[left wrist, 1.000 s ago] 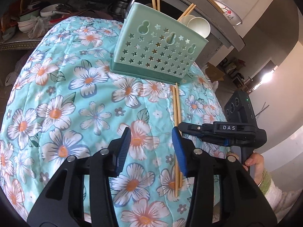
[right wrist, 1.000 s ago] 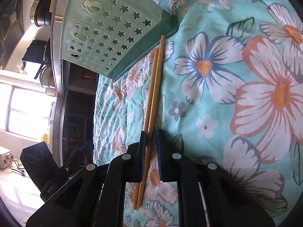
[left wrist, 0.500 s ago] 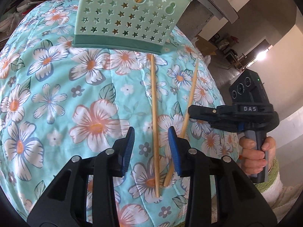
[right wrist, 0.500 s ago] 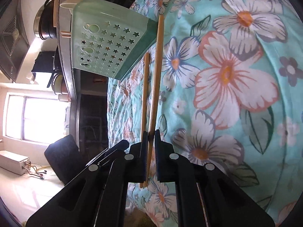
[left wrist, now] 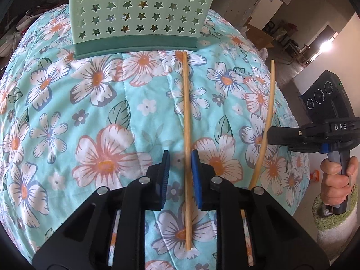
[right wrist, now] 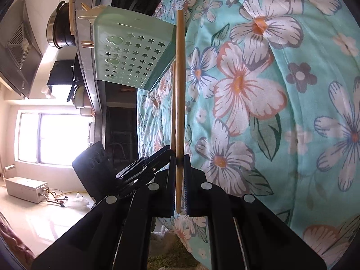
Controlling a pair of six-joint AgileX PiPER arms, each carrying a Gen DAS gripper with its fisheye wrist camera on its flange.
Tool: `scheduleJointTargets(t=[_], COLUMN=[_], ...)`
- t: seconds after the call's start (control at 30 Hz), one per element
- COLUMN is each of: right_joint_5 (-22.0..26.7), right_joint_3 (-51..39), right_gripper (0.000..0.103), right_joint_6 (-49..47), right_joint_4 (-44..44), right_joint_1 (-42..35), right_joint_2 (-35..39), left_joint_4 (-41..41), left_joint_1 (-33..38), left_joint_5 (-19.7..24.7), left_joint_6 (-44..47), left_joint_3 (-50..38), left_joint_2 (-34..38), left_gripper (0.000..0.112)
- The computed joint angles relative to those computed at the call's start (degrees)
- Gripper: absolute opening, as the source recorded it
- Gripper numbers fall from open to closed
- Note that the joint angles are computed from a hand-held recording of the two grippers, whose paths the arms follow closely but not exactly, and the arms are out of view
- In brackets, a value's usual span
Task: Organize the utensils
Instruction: 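Close the left gripper on a chopstick while the right grasps another chopstick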
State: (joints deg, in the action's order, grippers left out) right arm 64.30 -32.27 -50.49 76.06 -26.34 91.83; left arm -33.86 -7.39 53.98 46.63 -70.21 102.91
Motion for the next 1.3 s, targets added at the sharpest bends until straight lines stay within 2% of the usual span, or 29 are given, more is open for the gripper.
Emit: scheduleJointTargets(t=[0.27,0.33,0.37,0.43,0.7,0.8,0.93,1.03,1.1,1.3], right_joint_5=[-8.8,-11.1,-11.8,-13.1,-14.6,-15.7,-17.5,-18.5,-19.3,-20.4], right_joint_3=[-4.3,-5.9,-6.5,-7.7,-10.0,-10.1,-11.4,-13.2,-15.0,-19.2], right_gripper=[0.007,0.007,0.008,0.008,0.008,0.008,0.009,0.01,0.022,0.028], right_joint_6=[5.8,7.8,8.3,9.8,14.3,15.6,19.1,22.6,25.5,30.9], right_joint_4=[-1.7,-2.8,-3.3,-4.2,-8.1,-9.8,-12.6,-15.4,-17.4,-22.6], right_joint_1=[9.4,12.1,13.1,14.7,16.9,17.6,19.3,20.6,21.6,20.9], right_joint_2=[0.7,1.1,1.3,1.4,0.5,-0.4,-1.4,-1.8,-1.7,-1.1], left_joint_4=[2.2,1.8,1.4,0.5,-1.4,-1.7,-1.5,-1.7,-2.2,-1.5], left_joint_1=[-1.7,-1.3,-1.0,0.1,6.5,9.4,12.0,13.7,13.9,13.3], left_joint_5=[-1.9,-2.2,-2.1,-1.6,0.2,-0.6,-0.2,2.2,3.1,6.7], left_joint_6=[-1.3,-0.9,-0.8,-0.3,0.2,-0.5,-1.3,-1.3,-1.0,-1.8], left_joint_3=[0.8,1.2,1.3,1.6,4.1,5.2,3.9,2.0,0.8,-6.1], left_joint_2=[-0.5,-0.7,-0.7,-0.9,-4.0,-5.3,-3.8,-2.7,-2.2,0.2], left_gripper=[0.015,0.011,0.006,0.005,0.005,0.005,0.005,0.006,0.008,0.019])
